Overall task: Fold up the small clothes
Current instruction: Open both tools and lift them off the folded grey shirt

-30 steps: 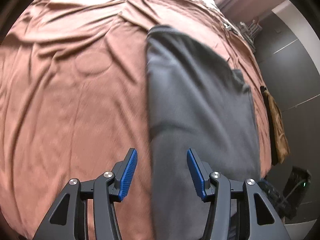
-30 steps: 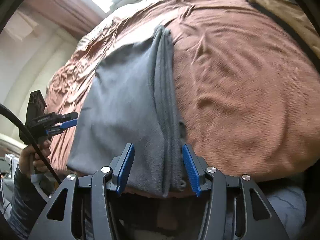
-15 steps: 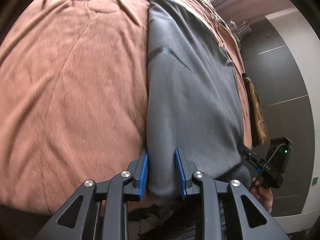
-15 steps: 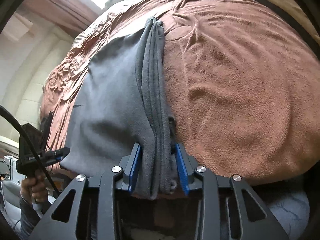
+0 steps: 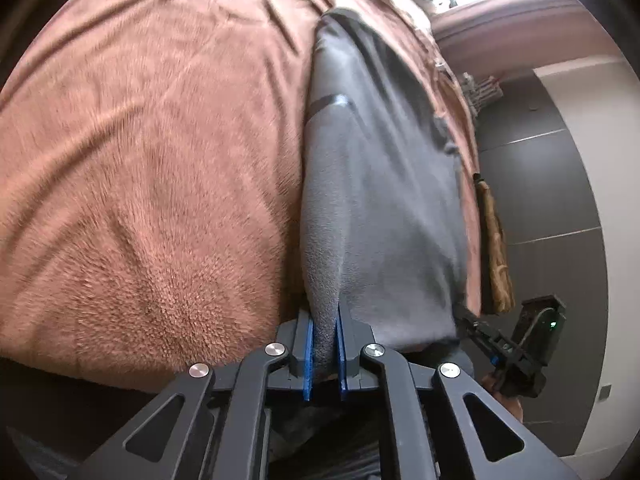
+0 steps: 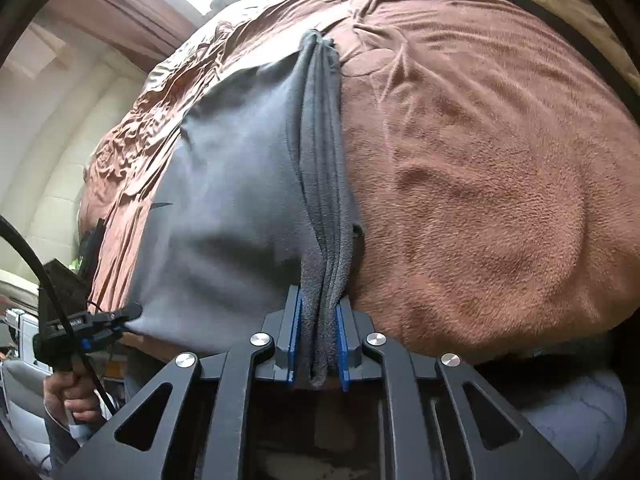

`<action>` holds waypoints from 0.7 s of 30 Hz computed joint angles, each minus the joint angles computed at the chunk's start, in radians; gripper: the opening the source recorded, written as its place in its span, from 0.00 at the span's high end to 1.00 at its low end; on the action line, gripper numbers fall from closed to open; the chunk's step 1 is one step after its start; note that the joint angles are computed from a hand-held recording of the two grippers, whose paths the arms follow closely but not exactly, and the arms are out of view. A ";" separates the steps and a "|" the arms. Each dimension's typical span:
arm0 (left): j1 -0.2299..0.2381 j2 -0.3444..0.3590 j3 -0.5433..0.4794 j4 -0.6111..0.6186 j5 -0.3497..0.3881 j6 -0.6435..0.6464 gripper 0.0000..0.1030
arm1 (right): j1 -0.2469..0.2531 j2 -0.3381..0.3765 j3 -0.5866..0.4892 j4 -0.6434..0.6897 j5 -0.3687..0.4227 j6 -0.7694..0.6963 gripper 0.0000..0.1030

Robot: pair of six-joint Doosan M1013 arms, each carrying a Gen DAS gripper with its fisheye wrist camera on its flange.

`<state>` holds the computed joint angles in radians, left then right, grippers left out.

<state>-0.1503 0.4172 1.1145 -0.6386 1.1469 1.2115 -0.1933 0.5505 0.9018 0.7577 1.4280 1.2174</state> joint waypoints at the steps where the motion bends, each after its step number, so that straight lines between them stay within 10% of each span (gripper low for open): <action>1: 0.004 -0.001 -0.003 -0.012 -0.003 0.010 0.92 | 0.001 -0.004 0.003 0.002 -0.001 -0.004 0.89; 16: 0.030 -0.062 0.030 0.039 0.057 0.090 0.91 | 0.016 -0.016 0.026 0.031 0.076 -0.047 0.90; 21: 0.017 -0.035 -0.002 0.120 0.084 0.036 0.81 | 0.010 -0.017 0.015 0.055 0.069 -0.043 0.70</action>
